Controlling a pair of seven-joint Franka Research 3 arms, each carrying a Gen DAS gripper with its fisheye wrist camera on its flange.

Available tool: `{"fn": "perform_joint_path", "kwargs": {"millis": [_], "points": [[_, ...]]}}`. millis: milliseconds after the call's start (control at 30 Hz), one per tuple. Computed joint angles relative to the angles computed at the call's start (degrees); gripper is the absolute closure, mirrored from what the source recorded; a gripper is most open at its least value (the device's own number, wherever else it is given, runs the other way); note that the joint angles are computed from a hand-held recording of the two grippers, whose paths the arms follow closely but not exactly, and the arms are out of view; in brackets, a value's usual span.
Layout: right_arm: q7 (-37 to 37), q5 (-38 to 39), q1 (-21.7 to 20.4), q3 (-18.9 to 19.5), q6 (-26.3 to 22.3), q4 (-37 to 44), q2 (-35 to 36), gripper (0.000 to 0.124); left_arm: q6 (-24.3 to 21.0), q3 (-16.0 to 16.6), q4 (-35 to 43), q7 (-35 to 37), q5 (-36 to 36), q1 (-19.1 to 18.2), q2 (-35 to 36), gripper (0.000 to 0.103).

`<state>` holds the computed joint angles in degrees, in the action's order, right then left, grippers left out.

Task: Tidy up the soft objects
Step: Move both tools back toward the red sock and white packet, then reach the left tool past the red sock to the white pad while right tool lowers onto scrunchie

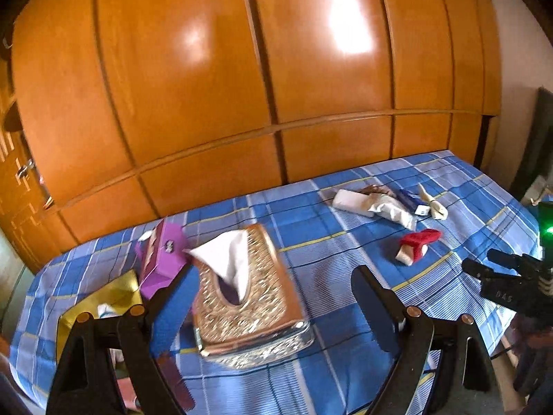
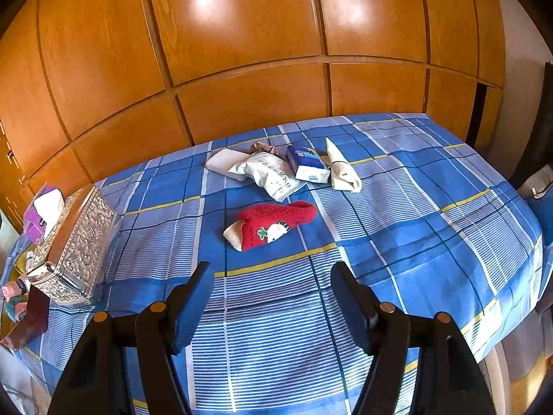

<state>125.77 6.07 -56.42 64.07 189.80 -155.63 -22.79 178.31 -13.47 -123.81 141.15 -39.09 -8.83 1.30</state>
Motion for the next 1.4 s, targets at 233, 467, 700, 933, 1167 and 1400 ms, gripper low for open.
{"fn": "perform_joint_path", "kwargs": {"millis": [233,467,700,933,1167,1400], "points": [[0.1,0.0,-0.6,0.1,-0.1,-0.1,0.5,0.053,-2.1,-1.6,3.1,-4.3,5.7,-0.3,2.5,0.013],[0.7,0.0,-1.4,0.2,-0.1,-0.5,0.2,0.053,-5.9,-3.9,7.6,-11.6,14.3,0.6,6.7,0.013],[0.9,0.3,-1.9,-0.2,0.0,-1.0,1.0,0.053,-17.0,-5.5,17.7,-21.4,21.9,0.6,14.6,0.018],[0.8,0.4,-3.4,0.7,0.3,-1.1,1.6,0.053,-27.7,-4.7,30.4,-34.2,28.1,-1.4,24.0,0.031],[0.0,1.2,-4.4,1.3,0.7,-1.1,4.0,0.053,-35.1,-5.5,40.2,-40.2,29.8,-2.0,31.0,0.032],[-0.9,2.3,-4.8,1.6,1.1,-1.2,5.3,0.053,-42.9,-6.3,51.6,-43.9,29.3,-3.3,38.4,0.053]]}}
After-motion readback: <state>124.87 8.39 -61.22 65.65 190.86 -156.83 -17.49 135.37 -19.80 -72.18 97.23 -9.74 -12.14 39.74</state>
